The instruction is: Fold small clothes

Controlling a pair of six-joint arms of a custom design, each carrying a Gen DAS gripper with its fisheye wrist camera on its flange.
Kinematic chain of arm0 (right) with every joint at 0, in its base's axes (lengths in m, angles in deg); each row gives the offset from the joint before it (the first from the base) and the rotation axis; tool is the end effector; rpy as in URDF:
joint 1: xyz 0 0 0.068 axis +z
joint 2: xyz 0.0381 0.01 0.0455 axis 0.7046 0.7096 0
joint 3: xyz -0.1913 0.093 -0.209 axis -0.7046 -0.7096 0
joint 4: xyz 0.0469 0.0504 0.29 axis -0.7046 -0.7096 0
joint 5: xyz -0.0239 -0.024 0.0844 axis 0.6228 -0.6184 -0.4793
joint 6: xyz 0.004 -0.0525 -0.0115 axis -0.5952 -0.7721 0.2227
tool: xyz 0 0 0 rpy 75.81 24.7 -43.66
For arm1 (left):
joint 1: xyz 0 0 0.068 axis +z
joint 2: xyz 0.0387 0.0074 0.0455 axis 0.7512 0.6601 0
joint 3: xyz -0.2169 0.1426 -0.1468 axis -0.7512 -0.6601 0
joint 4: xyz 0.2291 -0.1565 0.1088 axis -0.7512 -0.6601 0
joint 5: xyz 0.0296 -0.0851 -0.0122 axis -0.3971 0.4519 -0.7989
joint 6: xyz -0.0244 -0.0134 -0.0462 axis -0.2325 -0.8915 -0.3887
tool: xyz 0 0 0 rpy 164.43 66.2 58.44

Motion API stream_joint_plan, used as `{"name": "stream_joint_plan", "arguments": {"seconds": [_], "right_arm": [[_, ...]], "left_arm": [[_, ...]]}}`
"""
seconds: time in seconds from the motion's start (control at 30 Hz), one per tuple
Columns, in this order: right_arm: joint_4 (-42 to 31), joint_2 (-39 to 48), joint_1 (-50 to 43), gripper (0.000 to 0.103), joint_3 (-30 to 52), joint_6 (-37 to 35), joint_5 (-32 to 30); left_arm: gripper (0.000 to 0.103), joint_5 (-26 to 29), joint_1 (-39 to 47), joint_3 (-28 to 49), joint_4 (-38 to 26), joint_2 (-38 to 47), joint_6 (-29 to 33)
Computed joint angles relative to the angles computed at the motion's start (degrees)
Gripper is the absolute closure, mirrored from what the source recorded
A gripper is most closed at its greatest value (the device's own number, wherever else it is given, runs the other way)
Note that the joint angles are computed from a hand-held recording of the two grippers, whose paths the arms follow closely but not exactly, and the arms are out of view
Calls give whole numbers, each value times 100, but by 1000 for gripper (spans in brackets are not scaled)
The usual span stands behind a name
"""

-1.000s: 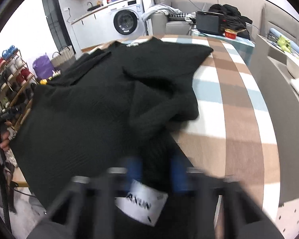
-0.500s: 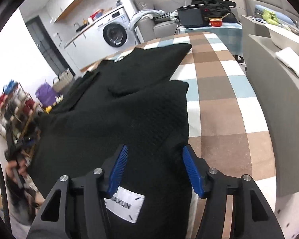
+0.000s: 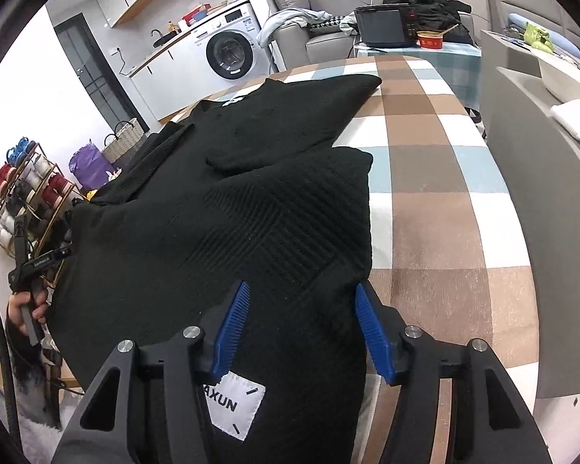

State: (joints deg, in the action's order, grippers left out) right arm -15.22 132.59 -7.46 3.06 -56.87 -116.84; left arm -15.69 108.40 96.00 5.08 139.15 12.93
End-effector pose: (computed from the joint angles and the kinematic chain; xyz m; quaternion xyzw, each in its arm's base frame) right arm 0.1650 -0.1746 0.1202 -0.0249 0.9333 0.1726 0.3138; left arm 0.2242 0.3443 0.1838 -0.0458 0.9477 -0.0666 0.3088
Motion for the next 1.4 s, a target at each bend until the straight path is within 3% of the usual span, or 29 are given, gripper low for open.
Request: {"name": "stream_joint_plan", "arguments": {"seconds": [0.1,0.2,0.27,0.3,0.43,0.5,0.57,0.73,0.87,1.0,1.07,1.1,1.17,1.2,1.3,1.37,1.4], "right_arm": [[-9,30,-27,45,2,-115,-19],[-96,71,-104,45,29,-270,-8],[-151,106,-130,45,44,-379,0],[-130,120,-120,45,32,-421,10],[5,196,-126,47,18,-346,-38],[189,78,-66,64,-100,-330,67],[306,-46,8,93,-208,-366,211],[205,-715,-461,97,-451,-242,-251],[-1177,-1195,-1486,97,-358,-1322,-1370],[-3247,-1206,-2401,97,47,-3321,-2075],[-3907,-1257,-2637,97,191,-3894,-2302],[-3968,-1335,-2619,97,236,-3843,-2385],[-3642,-1608,-2383,97,270,-3154,-2526],[-3076,-1845,-2106,97,243,-2303,-2568],[-583,-2357,-1020,97,-1,888,-2251],[814,-2317,-306,97,-125,2461,-1699],[1269,-2218,-69,97,-157,2893,-1486]], "left_arm": [[42,23,-26,-36,10,-22,36],[78,38,-12,-66,-80,-60,221],[92,53,27,2,-242,-18,280],[94,92,41,21,-289,-5,261],[97,240,127,-120,-247,-131,359],[98,377,199,-132,-316,-193,427],[98,570,300,-91,-477,-235,537],[99,959,571,-38,-906,-430,885],[99,1499,995,234,-1740,-585,1592],[99,2000,1401,711,-2735,-626,2271],[99,2227,1560,998,-3220,-610,2554],[99,2335,1594,1108,-3342,-604,2594],[99,2434,1581,1292,-3426,-611,2502],[99,2470,1512,1380,-3373,-613,2305],[99,2456,1114,1488,-2728,-661,1401],[99,2270,726,1409,-1895,-685,512],[99,2165,571,1417,-1646,-642,245]]}}
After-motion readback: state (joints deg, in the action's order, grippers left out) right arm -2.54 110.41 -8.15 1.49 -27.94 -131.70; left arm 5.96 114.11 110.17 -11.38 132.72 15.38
